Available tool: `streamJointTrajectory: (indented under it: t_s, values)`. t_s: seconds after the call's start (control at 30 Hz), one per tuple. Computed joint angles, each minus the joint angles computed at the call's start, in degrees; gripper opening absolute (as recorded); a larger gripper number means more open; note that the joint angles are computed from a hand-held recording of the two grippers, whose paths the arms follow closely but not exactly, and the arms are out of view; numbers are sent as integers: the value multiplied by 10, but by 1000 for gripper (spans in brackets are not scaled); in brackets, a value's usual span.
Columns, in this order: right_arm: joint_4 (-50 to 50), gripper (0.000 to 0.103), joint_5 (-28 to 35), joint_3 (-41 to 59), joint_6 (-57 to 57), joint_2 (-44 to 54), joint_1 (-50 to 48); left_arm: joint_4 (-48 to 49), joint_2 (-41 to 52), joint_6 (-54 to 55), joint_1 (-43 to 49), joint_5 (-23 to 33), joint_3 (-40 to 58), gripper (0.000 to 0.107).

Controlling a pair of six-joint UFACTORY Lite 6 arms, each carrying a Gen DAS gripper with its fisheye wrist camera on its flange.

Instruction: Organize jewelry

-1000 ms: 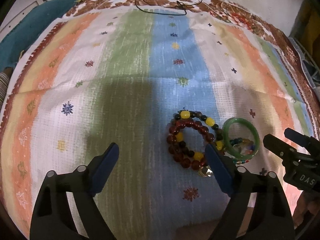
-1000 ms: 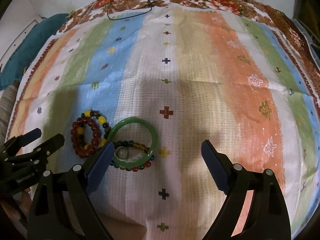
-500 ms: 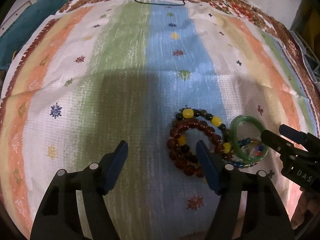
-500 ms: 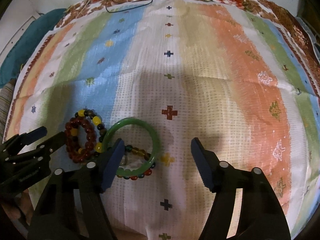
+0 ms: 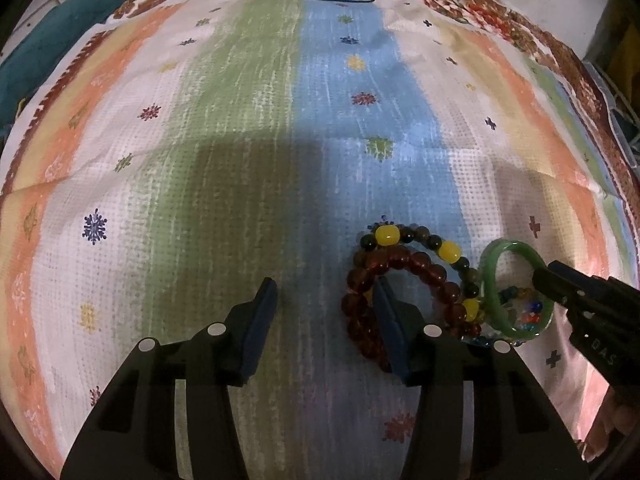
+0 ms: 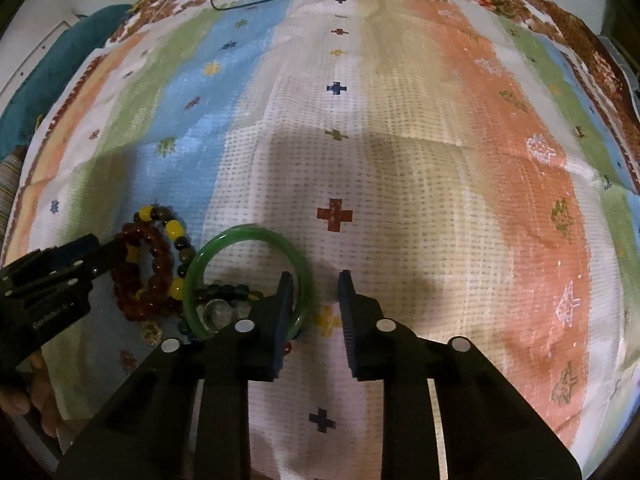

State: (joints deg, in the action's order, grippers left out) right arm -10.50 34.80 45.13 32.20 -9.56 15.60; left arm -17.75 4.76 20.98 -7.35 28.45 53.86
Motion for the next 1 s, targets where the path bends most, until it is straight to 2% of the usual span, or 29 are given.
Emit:
streamJointTrajectory:
  t_s: [0.17,0.3,0.43,0.57,0.73,1.0]
  values:
    - [5,14,-4,-4,-9,-1,-7,12,-11,-1,-14,-12,-12,34]
    - [-12,11,-1,-4,5,-2,1,9,-17,18,-25,-16,-19,13]
    - [-11,9,1,-4,3,-5,0,46,-19,1,-46,-16,-19,12]
    - [-11,8,5,-3,1,-10,1,-2,-20,44,-20,6,-16,12]
    - [1,8,15,-3,-8,-28,7,-19,-65,63,-13,20,-35,12]
    - [-29,8,47,-3,25,-71,48,-31,-126,67,-14,75,-34,12]
